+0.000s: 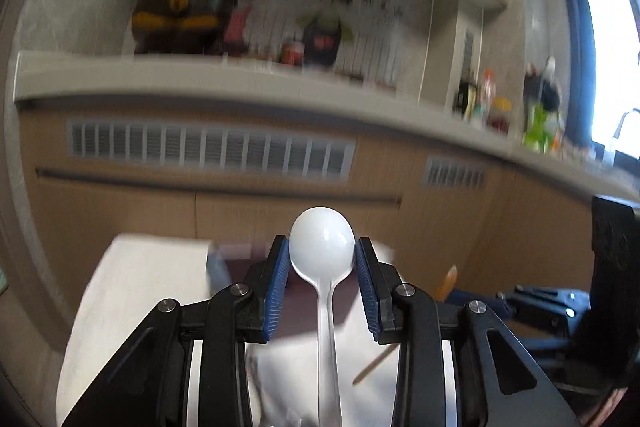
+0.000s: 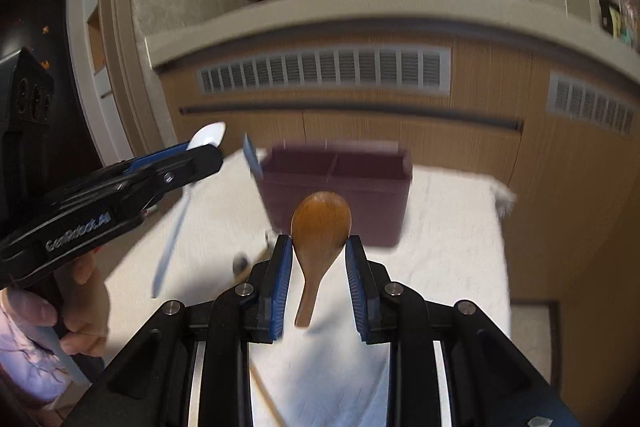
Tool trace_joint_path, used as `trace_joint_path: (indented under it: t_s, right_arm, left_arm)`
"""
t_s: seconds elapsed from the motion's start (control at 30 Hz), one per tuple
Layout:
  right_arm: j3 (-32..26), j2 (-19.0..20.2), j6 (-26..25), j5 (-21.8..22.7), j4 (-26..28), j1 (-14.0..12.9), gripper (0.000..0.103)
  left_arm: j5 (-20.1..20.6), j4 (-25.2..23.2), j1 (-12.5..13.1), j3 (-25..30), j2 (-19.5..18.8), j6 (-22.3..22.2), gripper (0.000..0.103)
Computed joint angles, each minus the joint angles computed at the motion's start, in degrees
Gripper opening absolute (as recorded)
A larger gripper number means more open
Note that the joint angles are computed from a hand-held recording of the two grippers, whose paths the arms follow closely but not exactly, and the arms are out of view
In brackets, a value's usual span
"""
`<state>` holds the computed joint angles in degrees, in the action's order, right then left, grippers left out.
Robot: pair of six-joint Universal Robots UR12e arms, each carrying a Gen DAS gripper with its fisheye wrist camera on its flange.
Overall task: Organize utensils
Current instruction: 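Lift both held spoons and carry them over the maroon caddy, then open both tools to drop the spoons into the caddy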
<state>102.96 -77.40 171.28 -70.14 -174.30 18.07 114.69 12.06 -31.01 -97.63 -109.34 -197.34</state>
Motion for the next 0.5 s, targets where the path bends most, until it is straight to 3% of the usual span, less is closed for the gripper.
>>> trace_joint_path:
  t_s: [0.07, 0.2, 0.33, 0.5]
  right_arm:
    - [-2.8, 0.8, -0.9, -0.7, -2.6, 0.2, 0.025]
    - [-8.5, 3.4, -1.9, -3.7, -5.4, 0.9, 0.025]
    - [-13.7, 6.6, -2.6, -6.2, -3.9, 1.3, 0.024]
    - [-17.1, 9.7, -3.0, -7.4, -0.7, 1.2, 0.024]
  left_arm:
    - [2.0, 5.3, 0.3, 3.5, -2.2, 2.8, 0.035]
    - [2.0, 8.8, 2.2, 9.2, -5.5, 4.9, 0.035]
    - [3.5, 8.8, 3.6, 13.2, -8.6, 5.1, 0.035]
    - [4.7, 6.1, 4.5, 14.3, -10.7, 2.7, 0.035]
